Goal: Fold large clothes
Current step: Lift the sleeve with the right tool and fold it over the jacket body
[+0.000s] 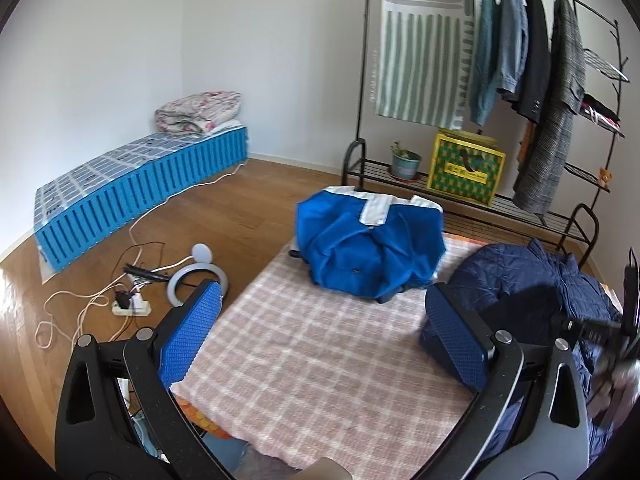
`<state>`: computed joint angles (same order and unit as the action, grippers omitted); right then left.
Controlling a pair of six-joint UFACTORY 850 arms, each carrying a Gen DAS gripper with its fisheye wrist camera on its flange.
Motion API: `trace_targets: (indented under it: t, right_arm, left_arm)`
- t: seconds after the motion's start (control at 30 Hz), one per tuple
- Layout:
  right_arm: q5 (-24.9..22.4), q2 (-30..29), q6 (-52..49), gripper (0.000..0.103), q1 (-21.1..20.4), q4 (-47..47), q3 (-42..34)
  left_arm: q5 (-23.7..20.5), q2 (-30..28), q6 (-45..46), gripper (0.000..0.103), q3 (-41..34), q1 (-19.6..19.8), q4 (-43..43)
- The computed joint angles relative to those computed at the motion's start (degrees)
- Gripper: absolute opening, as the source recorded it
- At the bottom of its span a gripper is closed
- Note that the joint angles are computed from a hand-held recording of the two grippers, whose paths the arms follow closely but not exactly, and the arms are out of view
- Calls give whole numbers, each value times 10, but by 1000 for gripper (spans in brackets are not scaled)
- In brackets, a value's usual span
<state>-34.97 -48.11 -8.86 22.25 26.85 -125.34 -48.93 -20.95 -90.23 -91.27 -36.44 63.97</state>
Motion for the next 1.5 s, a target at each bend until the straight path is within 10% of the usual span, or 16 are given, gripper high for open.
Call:
trace_targets:
  t: [0.73, 1.23, 1.5]
  right_arm:
    - [111, 8, 304, 6, -163, -265, 119]
    - [-101, -169, 366, 17, -172, -380, -128]
    - [-41, -100, 412, 39, -175, -401, -23]
  left_arm:
    - [9, -270, 265, 103, -336, -32, -174]
    - [-12, -306, 299, 103, -392, -44, -182]
    - [-6, -304, 302, 103, -391, -54, -182]
